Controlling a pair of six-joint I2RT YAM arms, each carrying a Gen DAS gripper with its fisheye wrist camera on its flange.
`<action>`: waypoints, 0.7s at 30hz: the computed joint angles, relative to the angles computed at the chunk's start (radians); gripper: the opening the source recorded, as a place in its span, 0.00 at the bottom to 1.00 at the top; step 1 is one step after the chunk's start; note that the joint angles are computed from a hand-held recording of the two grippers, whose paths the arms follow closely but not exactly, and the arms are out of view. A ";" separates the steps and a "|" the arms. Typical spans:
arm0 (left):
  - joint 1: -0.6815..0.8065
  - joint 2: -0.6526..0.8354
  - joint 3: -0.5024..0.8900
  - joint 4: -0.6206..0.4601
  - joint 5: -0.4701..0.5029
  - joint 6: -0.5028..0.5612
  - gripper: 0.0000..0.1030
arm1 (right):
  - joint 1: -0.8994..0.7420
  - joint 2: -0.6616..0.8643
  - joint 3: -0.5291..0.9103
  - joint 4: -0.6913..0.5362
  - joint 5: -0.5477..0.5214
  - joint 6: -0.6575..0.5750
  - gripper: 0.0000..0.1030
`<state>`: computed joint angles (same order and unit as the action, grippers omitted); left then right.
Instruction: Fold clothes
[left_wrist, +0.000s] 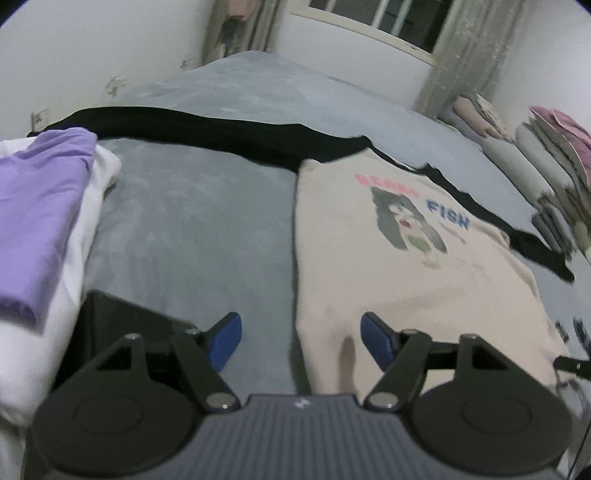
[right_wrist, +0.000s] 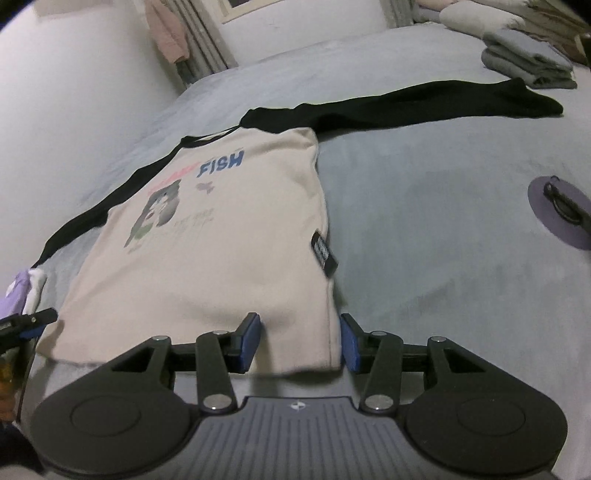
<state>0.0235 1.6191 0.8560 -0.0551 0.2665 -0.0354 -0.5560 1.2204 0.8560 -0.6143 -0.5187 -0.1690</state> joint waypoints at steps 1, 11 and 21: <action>-0.021 0.001 -0.008 0.005 -0.030 0.022 0.35 | 0.004 -0.015 -0.014 0.005 0.011 -0.004 0.29; 0.034 -0.068 0.056 -0.162 0.130 0.062 0.05 | -0.055 -0.077 0.037 -0.112 -0.079 -0.065 0.12; 0.090 -0.158 0.103 -0.289 0.172 0.124 0.05 | -0.186 -0.098 0.107 -0.343 -0.310 -0.180 0.11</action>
